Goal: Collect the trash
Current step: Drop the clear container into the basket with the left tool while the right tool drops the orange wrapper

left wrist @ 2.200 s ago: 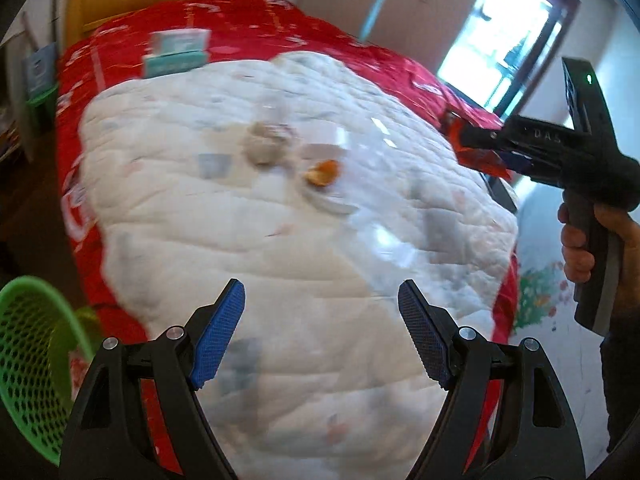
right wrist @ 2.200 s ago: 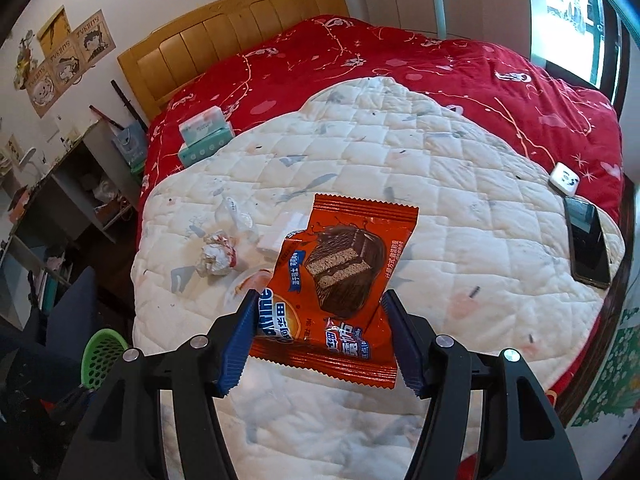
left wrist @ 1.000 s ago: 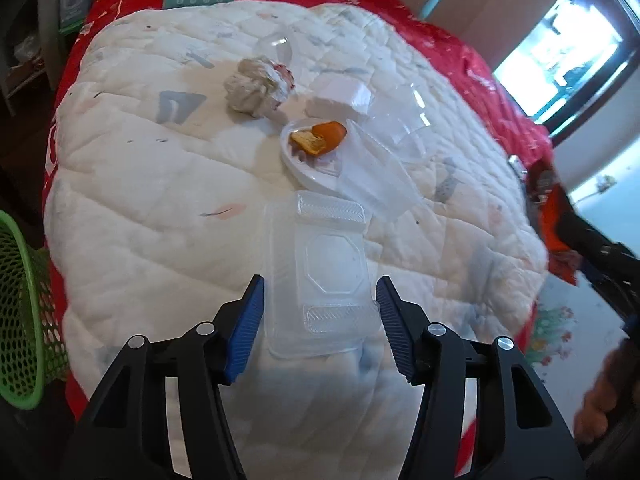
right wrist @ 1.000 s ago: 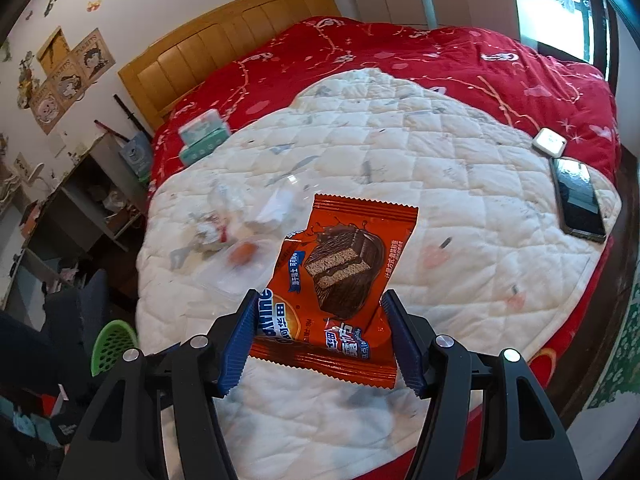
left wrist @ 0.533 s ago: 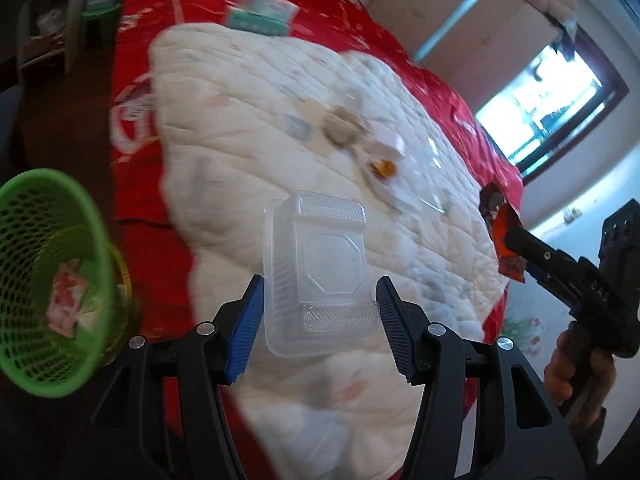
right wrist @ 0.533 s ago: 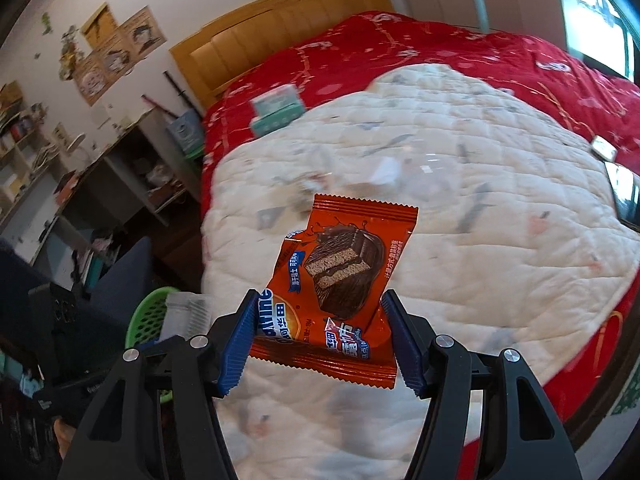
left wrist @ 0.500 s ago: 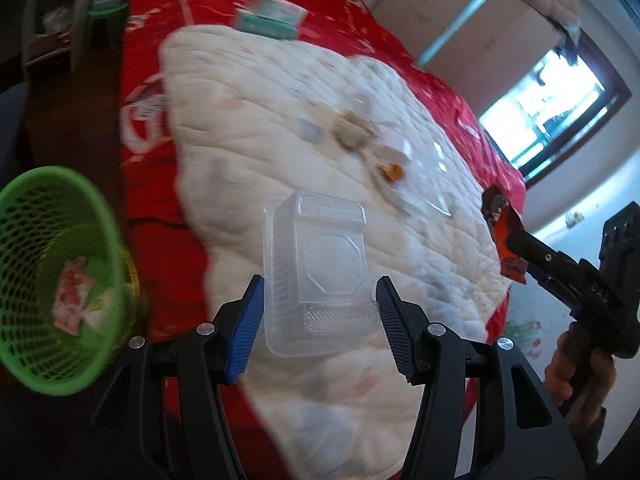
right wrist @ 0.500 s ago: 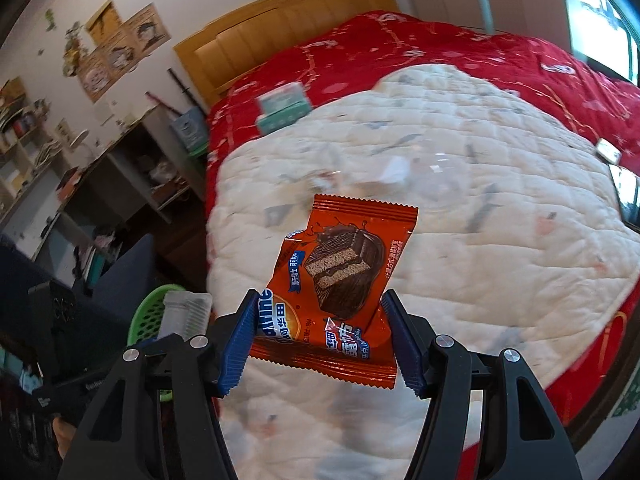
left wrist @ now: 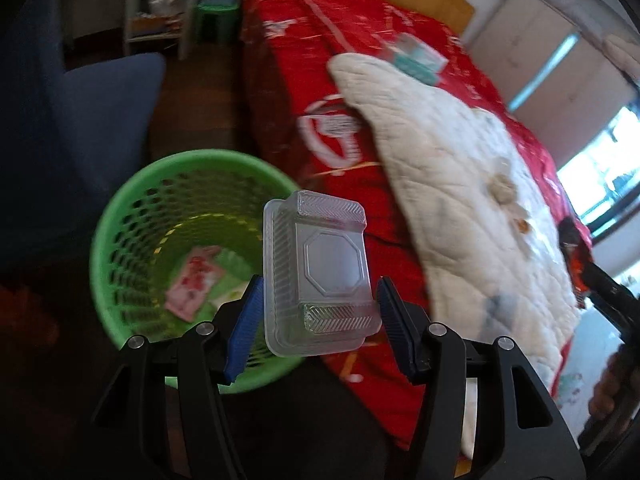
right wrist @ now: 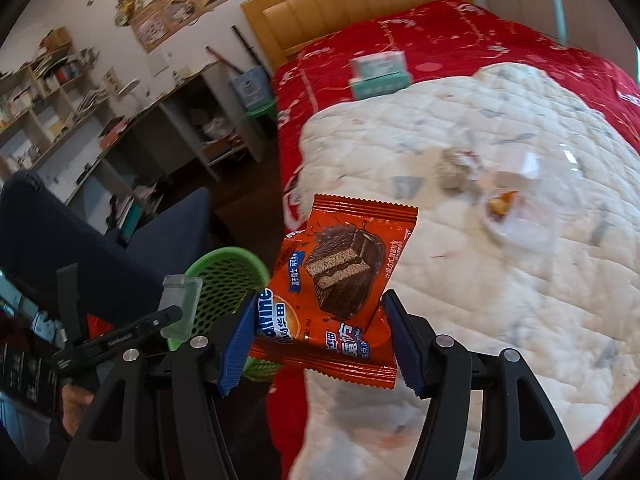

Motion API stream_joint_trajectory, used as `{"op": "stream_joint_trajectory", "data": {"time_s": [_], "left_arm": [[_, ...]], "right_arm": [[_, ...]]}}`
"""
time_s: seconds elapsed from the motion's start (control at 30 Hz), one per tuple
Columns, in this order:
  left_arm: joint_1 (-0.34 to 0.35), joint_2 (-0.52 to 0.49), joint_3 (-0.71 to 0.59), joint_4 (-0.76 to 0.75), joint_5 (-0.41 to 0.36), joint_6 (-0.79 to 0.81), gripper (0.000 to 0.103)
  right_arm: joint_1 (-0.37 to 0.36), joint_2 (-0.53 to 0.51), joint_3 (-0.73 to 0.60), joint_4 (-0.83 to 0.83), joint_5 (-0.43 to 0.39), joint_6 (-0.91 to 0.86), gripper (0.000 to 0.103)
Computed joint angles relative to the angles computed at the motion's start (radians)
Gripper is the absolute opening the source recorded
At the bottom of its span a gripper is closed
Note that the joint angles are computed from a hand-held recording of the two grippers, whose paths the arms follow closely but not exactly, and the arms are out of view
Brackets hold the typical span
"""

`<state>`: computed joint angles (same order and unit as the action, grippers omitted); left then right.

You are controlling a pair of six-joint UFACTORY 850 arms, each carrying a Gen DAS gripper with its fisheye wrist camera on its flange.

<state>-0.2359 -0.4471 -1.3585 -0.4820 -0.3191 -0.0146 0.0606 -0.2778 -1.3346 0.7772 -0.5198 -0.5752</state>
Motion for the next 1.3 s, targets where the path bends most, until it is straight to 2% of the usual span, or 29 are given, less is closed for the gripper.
{"op": "stream_joint_trajectory", "data": {"time_s": [0.1,0.23,0.47,0.8,1.0,1.1,1.23,1.3], "left_arm": [[0.029,-0.008,0.013,0.051,-0.005,-0.055,0.058],[0.056,-0.011,0.034,0.041,-0.006,-0.069,0.070],[0.082,0.032,0.102,0.006,0.023,-0.068,0.070],[0.104,0.126,0.200,0.109,0.083,-0.186,0.070],[0.127,0.173,0.244,0.110,0.111,-0.205,0.070],[0.132,0.182,0.254,0.096,0.117,-0.200,0.070],[0.137,0.185,0.260,0.087,0.120,-0.204,0.070],[0.138,0.183,0.259,0.079,0.118,-0.196,0.070]], "right_arm": [[0.027,-0.020,-0.023,-0.014,-0.008,0.005,0.060],[0.054,-0.047,-0.056,-0.018,-0.021,0.007,0.060],[0.099,-0.088,-0.101,-0.021,-0.050,-0.002,0.060],[0.183,-0.174,-0.185,-0.046,-0.099,-0.021,0.060],[0.234,-0.236,-0.243,-0.087,-0.130,-0.001,0.060],[0.255,-0.264,-0.265,-0.086,-0.130,-0.004,0.062],[0.264,-0.303,-0.295,-0.039,-0.140,-0.043,0.077],[0.267,-0.305,-0.289,-0.023,-0.132,-0.054,0.078]]}}
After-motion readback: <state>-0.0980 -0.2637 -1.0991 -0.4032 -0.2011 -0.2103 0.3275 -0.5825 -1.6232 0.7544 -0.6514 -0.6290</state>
